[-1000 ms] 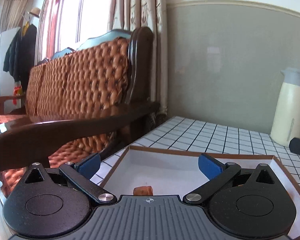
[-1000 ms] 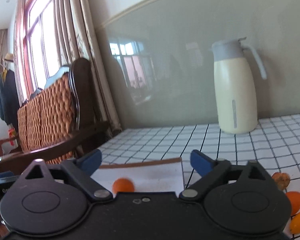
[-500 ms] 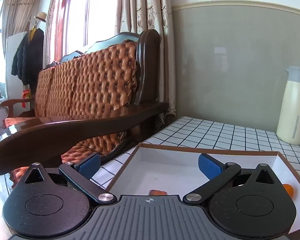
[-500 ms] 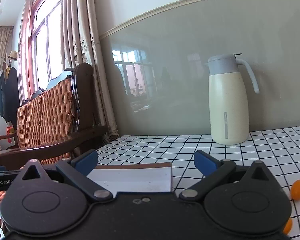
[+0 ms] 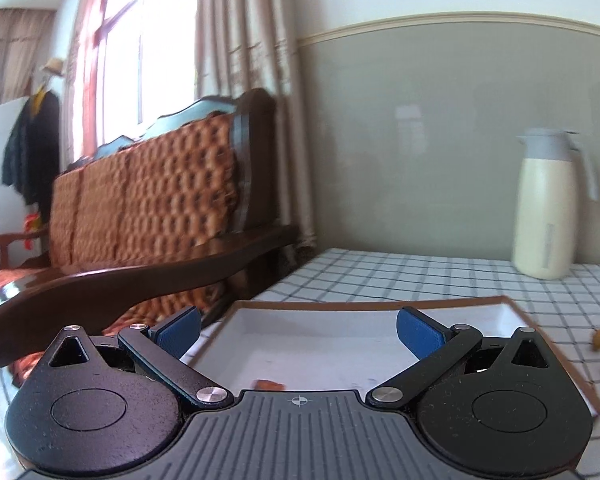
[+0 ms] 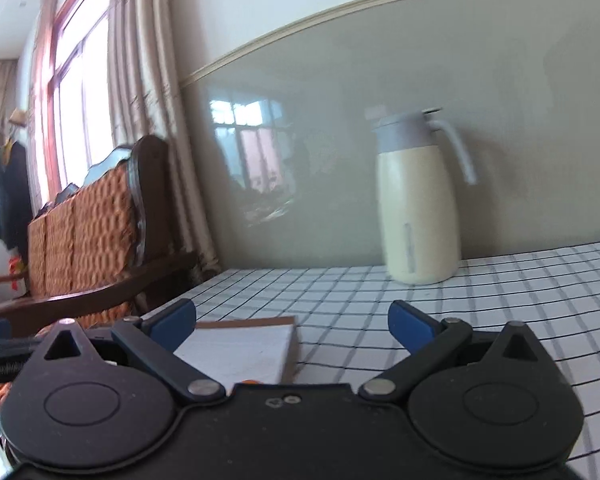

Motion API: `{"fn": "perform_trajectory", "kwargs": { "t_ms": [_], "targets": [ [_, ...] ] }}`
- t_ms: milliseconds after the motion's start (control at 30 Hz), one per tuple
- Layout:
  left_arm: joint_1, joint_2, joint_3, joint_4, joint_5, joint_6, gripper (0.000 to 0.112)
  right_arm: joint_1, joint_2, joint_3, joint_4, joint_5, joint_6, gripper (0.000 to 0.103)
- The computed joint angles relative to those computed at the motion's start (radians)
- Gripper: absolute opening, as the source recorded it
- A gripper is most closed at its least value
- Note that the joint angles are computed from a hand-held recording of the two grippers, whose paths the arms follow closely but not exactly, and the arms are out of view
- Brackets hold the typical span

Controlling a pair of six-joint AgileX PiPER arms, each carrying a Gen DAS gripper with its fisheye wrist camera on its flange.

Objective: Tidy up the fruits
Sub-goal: 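Move both grippers back toward the remaining fruit on the table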

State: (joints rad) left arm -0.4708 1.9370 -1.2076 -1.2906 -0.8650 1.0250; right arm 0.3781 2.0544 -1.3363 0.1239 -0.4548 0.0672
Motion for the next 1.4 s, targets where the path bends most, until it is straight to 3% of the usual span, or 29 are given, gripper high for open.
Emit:
{"fn": "perform_trajectory", "kwargs": {
  "t_ms": [167,367,667,867,967,1400],
  "targets": [
    [-0.068,0.017,-0.012,0.043,0.008,0.016,0.103,-0.061,-0.066,0.089,0.048,-0.016,0.006,0.097],
    [-0.121,0.048,-0.072,0.040,0.080,0.031,0.103,-0.147,-0.129,0.184,0.108,-0.037,0.055,0.097],
    [-0.168,0.105,-0.167,0.029,0.183,0.050,0.103,-0.208,-0.169,0.254,0.260,-0.031,-0.074,0.096],
    [-0.207,0.158,-0.245,-0.002,0.222,0.108,0.103,-0.243,-0.189,0.293,0.246,-0.013,-0.084,0.087],
    [-0.217,0.186,-0.294,-0.048,0.247,0.167,0.090,-0.260,-0.188,0.298,0.216,0.006,-0.071,0.078],
    [-0.234,0.291,-0.474,-0.260,0.362,0.394,0.077,-0.306,-0.195,0.324,0.061,0.051,0.019,0.062]
  ]
}}
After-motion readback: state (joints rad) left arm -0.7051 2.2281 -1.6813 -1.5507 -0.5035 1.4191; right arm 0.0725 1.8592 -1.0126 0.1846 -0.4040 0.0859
